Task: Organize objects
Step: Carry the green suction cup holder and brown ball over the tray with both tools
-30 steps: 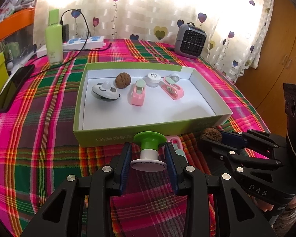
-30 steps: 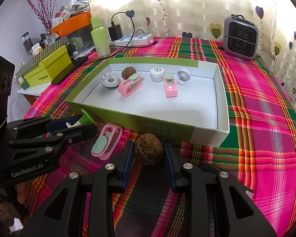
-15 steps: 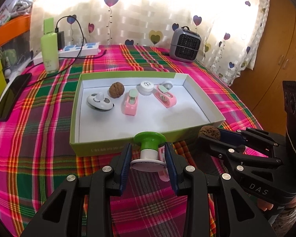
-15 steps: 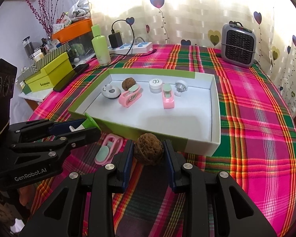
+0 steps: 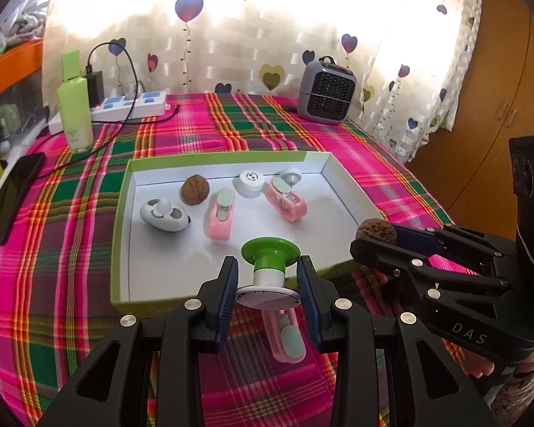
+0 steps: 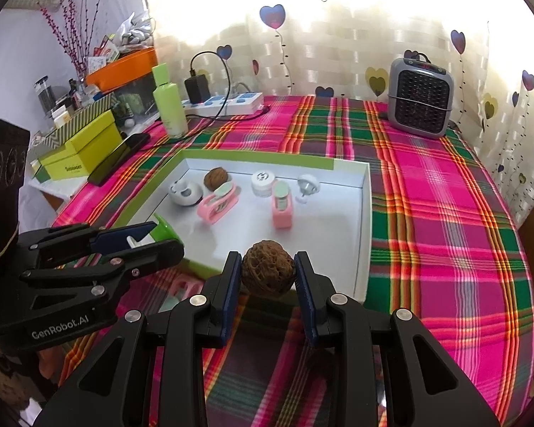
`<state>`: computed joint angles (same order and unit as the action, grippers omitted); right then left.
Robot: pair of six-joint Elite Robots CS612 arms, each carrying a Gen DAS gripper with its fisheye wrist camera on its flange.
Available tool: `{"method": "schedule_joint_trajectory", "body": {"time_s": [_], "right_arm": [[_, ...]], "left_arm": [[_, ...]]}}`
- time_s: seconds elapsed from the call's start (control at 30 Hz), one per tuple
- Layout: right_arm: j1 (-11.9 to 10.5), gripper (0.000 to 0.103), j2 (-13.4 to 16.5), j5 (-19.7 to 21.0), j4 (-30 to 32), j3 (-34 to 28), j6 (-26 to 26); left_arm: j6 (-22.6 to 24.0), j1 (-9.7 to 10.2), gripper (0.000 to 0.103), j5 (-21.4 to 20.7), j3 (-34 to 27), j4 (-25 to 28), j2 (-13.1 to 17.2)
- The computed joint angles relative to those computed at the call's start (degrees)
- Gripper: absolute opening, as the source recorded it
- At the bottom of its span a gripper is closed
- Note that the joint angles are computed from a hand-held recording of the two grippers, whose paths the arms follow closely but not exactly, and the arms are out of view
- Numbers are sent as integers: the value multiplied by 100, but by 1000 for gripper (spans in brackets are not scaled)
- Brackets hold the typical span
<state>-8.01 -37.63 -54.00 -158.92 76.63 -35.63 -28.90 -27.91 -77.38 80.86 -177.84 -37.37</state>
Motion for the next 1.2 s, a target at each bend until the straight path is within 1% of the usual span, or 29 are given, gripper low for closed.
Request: {"method": "schedule_joint_trajectory", "body": {"time_s": [0.23, 0.5, 0.73, 0.9, 0.97, 1.2], "right_arm": [[24, 31, 97, -66, 60, -222, 71], [67, 31, 272, -245, 348, -619, 173], [104, 31, 451, -416, 432, -941, 261], [149, 31, 584, -504, 602, -1212, 221], [159, 31, 626, -490, 674, -1295, 205], [212, 31, 758, -642, 905, -1548, 94]], "left_arm": [[-14, 44, 32, -31, -202, 78, 88], [32, 80, 32, -81, -528, 342, 220], [28, 101, 32, -38, -761, 552, 342], [-58, 150, 32, -88, -961, 767, 443], [-32, 151, 32, -60, -1018, 789, 474], [-59, 179, 32, -101, -1230, 1008, 583]]}}
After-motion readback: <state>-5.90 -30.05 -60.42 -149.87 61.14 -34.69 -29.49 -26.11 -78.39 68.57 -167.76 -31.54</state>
